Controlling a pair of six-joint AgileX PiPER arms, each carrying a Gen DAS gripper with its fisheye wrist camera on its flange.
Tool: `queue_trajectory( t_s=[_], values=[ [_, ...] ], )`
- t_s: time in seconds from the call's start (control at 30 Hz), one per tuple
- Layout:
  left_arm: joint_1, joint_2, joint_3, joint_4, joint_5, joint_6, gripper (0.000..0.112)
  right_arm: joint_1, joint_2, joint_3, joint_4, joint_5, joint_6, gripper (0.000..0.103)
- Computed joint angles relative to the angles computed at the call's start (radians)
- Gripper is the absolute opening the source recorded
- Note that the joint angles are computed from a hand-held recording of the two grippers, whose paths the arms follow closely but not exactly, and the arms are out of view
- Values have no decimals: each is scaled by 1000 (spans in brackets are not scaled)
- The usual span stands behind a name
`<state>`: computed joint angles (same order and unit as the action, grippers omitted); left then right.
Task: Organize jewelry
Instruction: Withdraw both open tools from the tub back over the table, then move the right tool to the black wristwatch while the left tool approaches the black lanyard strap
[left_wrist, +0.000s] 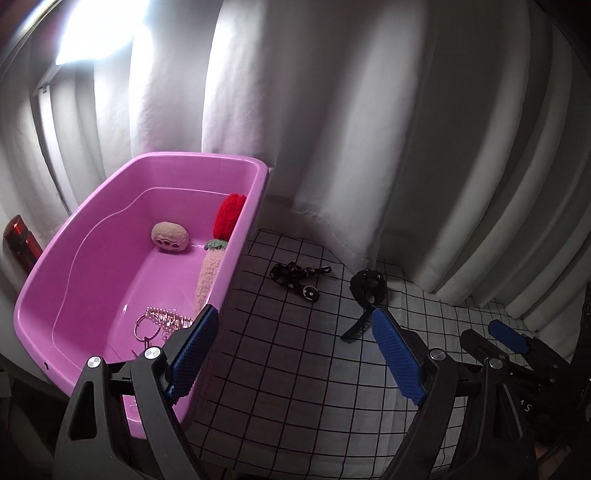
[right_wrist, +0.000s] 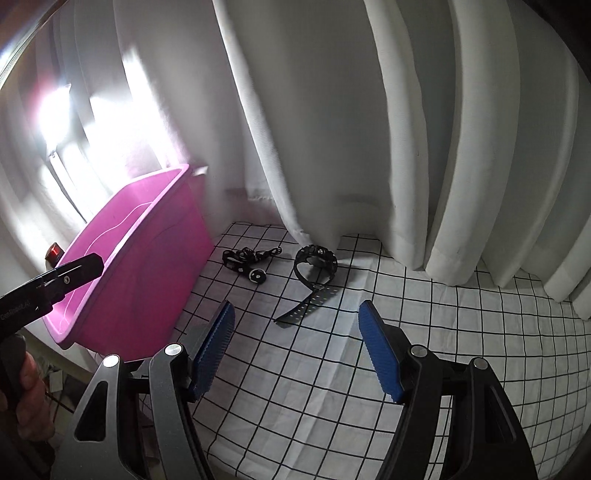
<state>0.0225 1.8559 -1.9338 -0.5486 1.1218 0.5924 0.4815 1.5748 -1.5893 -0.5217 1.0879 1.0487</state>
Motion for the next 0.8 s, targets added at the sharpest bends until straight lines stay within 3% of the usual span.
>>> queue_trajectory(
  t_s=[0.33,0.53,0.8],
  values=[
    [-186,42,115,149,-178,-106,84,-160,-11,161,148,-194,-114,67],
    [-249,199,19,264,-224,-198,84,-262,56,188,261,-312,-242,67],
    [-278,416,-194,390,-241,-295,84,-332,232,110,363,-403,-382,67]
  ],
)
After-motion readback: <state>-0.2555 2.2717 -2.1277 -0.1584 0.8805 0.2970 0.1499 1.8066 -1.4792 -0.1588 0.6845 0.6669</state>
